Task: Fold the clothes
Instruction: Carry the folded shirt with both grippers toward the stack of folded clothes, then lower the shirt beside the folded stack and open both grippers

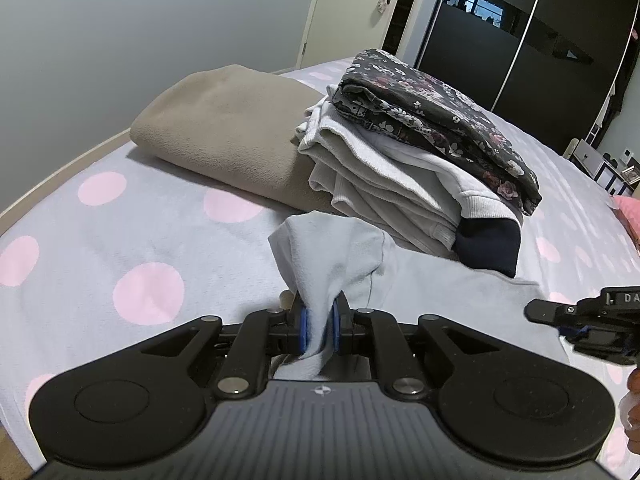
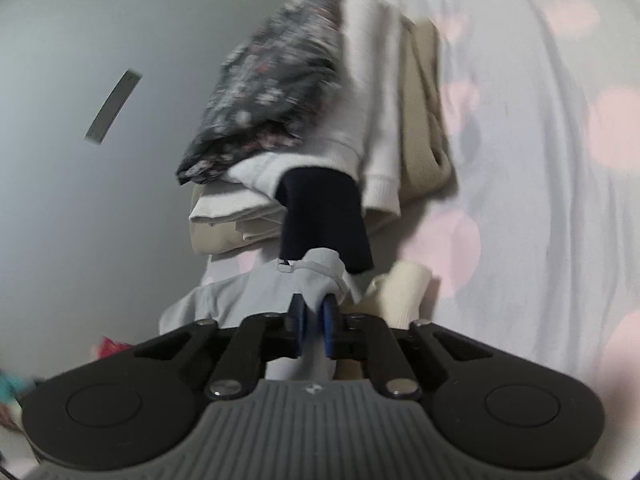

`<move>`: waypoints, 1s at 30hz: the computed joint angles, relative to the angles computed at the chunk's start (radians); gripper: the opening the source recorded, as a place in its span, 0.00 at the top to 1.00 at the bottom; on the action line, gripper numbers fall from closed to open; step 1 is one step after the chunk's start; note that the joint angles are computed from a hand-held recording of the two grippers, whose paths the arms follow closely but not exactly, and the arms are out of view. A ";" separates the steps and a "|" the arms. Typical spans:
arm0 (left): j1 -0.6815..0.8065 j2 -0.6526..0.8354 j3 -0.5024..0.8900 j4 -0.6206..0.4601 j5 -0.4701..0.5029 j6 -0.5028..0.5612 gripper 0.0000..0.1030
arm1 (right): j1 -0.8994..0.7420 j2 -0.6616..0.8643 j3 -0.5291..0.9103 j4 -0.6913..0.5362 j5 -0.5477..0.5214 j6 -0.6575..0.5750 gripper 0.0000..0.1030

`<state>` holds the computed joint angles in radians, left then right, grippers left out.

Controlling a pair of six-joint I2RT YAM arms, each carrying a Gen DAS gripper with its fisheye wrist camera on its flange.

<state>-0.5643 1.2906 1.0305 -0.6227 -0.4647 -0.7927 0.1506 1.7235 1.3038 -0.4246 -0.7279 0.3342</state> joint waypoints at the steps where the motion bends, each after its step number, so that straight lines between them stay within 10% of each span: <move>1: -0.002 0.002 0.002 -0.001 -0.002 0.002 0.90 | 0.020 -0.029 -0.014 0.006 0.052 -0.064 0.91; 15: -0.149 -0.071 0.091 -0.234 -0.219 -0.124 0.82 | 0.064 -0.255 -0.085 -0.084 0.208 -0.360 0.81; 30: -0.236 0.033 0.181 -0.411 -0.087 -0.094 0.94 | 0.240 -0.415 -0.288 -0.108 0.288 -0.482 0.76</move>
<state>-0.7999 1.3234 1.2117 -1.0341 -0.5518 -0.8862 0.3908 1.3089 1.0160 -0.5323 -0.4400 -0.1475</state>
